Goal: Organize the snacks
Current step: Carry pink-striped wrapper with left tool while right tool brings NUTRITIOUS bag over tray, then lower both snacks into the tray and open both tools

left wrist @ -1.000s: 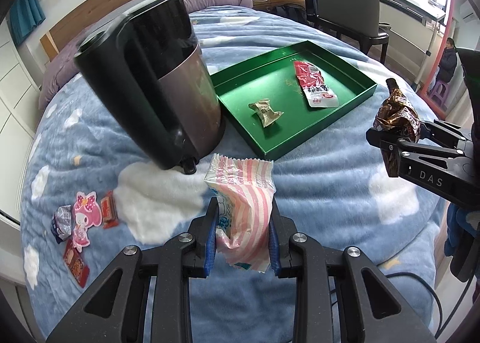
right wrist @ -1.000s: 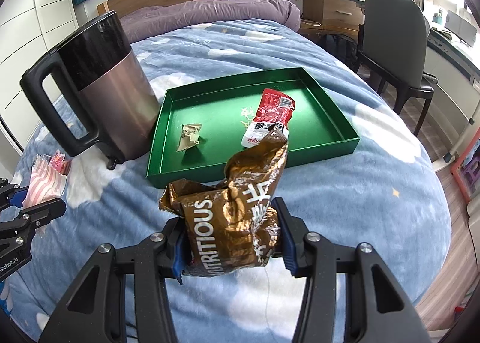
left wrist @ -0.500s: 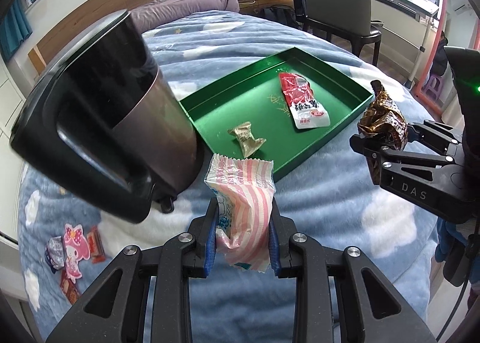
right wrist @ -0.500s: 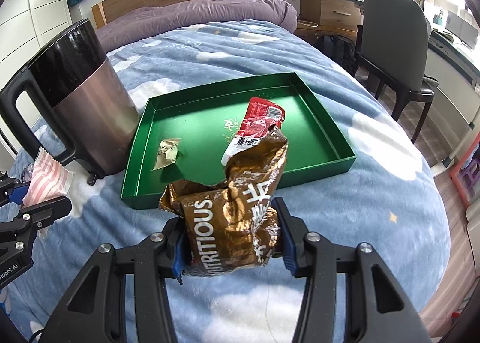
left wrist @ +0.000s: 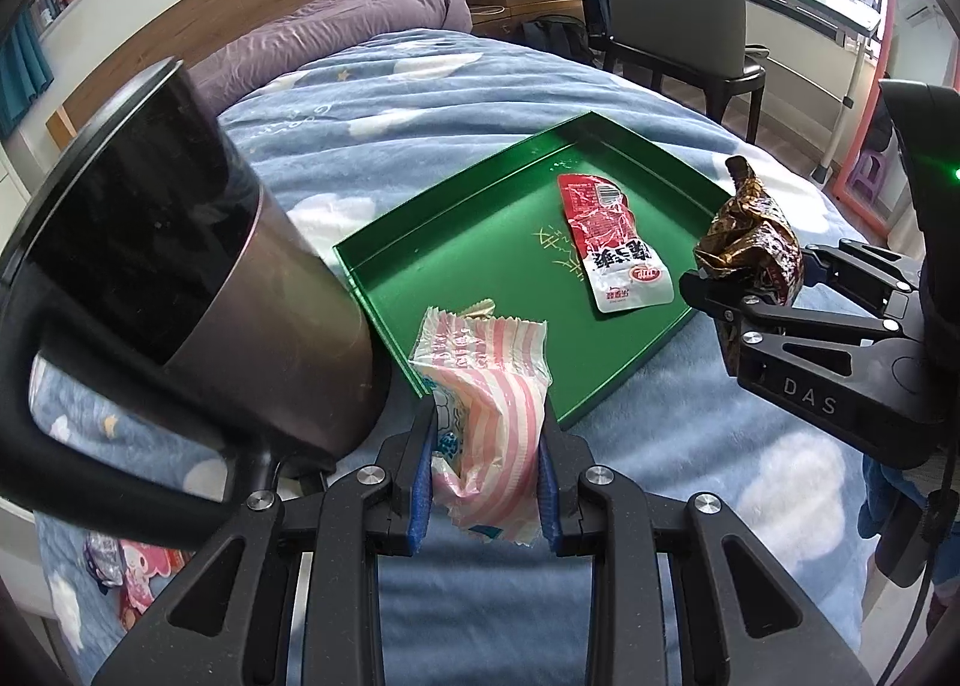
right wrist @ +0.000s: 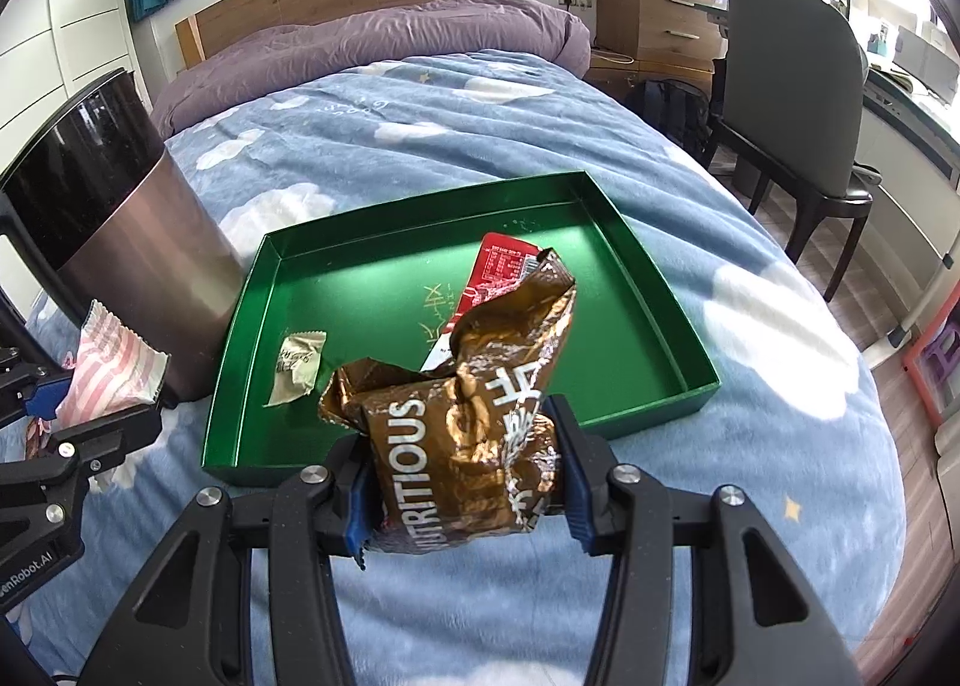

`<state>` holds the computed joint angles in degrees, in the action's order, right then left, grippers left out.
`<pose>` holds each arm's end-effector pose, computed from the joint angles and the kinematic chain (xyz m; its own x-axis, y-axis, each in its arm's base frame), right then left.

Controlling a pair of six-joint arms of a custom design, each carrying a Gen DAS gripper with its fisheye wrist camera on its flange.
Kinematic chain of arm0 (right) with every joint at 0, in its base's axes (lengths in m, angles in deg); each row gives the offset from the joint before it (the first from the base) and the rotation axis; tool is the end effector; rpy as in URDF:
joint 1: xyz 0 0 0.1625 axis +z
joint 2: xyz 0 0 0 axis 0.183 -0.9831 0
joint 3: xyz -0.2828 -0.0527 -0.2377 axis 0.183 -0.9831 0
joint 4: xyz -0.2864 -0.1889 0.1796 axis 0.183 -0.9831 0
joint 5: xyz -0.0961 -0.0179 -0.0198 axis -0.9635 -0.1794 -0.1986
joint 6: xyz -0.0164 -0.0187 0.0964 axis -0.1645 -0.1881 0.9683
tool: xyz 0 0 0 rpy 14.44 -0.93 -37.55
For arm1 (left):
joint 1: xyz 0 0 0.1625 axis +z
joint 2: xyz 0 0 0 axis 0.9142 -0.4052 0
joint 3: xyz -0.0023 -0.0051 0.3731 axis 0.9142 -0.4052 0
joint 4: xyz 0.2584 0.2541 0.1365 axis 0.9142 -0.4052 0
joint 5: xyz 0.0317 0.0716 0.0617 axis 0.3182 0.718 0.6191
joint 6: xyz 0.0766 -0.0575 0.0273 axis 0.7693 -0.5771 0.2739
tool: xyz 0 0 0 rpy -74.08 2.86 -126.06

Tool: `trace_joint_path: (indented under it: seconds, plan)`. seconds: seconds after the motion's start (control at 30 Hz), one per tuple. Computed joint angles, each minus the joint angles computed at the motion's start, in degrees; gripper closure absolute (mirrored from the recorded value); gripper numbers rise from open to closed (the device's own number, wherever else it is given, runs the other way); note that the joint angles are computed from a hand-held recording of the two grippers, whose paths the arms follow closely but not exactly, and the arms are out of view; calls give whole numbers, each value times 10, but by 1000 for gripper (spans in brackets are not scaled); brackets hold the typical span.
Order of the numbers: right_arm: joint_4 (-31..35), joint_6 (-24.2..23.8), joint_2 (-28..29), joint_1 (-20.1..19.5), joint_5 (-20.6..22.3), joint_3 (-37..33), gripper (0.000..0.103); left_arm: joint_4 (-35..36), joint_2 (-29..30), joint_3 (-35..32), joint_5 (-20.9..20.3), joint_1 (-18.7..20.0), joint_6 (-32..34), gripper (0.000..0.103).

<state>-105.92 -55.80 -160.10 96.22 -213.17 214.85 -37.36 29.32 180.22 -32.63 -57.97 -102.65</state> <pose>0.1398 -0.2331 0.3363 -0.7507 0.0029 0.6606 -0.4260 0.7622 -0.4875 -0.4272 -0.2560 0.0810 -0.5296 0.4460 -0.7215 0.6955 0.7153 -0.0684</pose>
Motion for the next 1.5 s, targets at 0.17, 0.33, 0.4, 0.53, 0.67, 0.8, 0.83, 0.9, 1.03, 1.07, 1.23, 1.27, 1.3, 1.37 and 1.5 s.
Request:
trace_joint_path:
  seconds: [0.17,0.33,0.4,0.53,0.67,0.8,0.83,0.9,1.03,1.07,1.23,1.27,1.3,1.37,1.5]
  plan:
    - [-39,-27,27,-23,11,-4,38,-21,21,-8,8,10,18,79]
    - [-85,-53,55,-43,21,-9,38,-35,41,-15,18,19,32,79]
    - [-105,-65,66,-52,27,-11,38,-43,48,-19,22,25,34,79]
    - [-139,-89,88,-69,34,-16,38,-56,64,-26,34,34,44,79]
    - [-170,-105,104,-86,42,-17,38,-75,79,-32,41,43,55,79]
    - [-195,-121,122,-103,47,-19,38,-93,94,-41,43,53,65,79]
    - [-201,-125,126,-108,49,-20,38,-96,97,-42,44,55,68,79]
    - [-214,-134,136,-117,51,-21,38,-104,106,-48,45,60,75,79]
    - [-238,-145,149,-131,58,-21,37,-119,121,-55,44,69,84,79]
    - [-241,-147,149,-134,60,-21,37,-122,124,-57,43,71,85,79]
    - [-267,-160,161,-147,63,-18,37,-131,138,-62,41,76,92,79]
    - [-269,-161,162,-150,65,-18,37,-131,140,-62,41,77,92,79]
    - [-271,-161,163,-151,66,-17,37,-132,141,-63,40,78,92,79]
    - [-275,-162,167,-154,66,-17,37,-131,146,-65,39,80,92,79]
    - [-285,-165,171,-161,70,-16,36,-130,152,-67,38,82,91,79]
